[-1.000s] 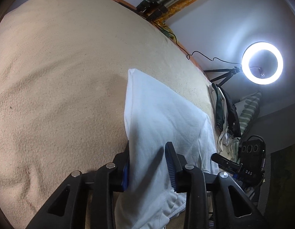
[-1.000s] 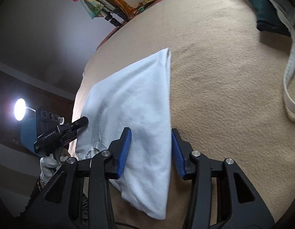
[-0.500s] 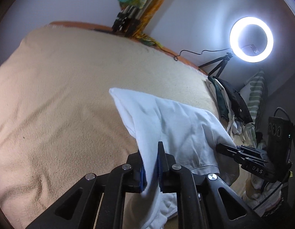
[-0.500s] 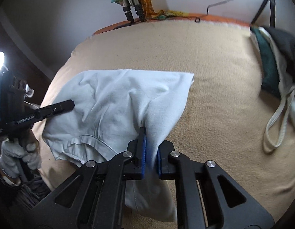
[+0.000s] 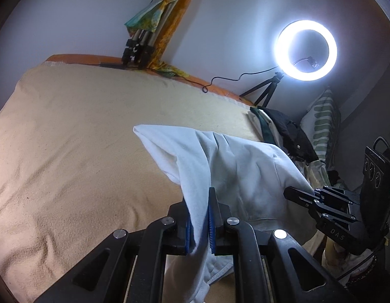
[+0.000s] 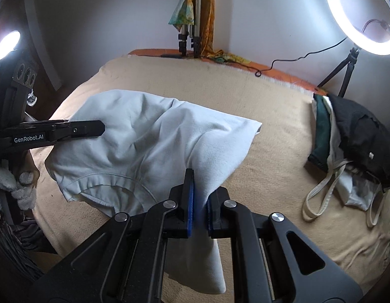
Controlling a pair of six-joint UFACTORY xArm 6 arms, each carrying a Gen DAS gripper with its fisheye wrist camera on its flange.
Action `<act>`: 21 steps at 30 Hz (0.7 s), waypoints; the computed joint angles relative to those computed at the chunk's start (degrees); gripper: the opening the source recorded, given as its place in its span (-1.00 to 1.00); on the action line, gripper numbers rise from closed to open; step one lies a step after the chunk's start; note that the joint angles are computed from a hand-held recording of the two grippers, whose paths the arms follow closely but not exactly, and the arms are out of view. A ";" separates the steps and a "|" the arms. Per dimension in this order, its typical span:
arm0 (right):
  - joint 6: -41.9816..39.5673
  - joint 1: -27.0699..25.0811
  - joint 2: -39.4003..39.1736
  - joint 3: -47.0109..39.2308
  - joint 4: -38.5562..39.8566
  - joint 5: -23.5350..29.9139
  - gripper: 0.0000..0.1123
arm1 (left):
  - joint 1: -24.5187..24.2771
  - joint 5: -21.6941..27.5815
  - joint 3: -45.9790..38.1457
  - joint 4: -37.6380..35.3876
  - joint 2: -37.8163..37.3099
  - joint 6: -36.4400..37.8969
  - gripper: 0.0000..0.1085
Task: Fold small clothes
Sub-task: 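Grasp the folded shirt with both grippers and carry it toward the black bag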
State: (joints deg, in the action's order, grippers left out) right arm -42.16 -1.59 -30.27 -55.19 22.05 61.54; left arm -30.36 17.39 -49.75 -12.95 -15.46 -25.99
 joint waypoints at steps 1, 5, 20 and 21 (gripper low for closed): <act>-0.40 -0.63 0.03 -0.39 0.27 0.16 -0.85 | -0.28 -0.01 -0.67 0.27 0.34 0.05 -0.86; -1.48 -2.76 0.96 -1.95 0.74 -0.05 -0.85 | -1.49 -0.33 -3.61 0.40 2.25 0.00 -0.86; -9.95 -15.20 13.90 -16.83 3.57 -0.47 -0.85 | -5.80 1.04 -33.98 -0.63 27.00 4.69 -0.87; -10.46 -15.92 14.96 -17.97 3.54 -0.75 -0.85 | -5.99 1.51 -36.95 -0.37 29.10 4.79 -0.87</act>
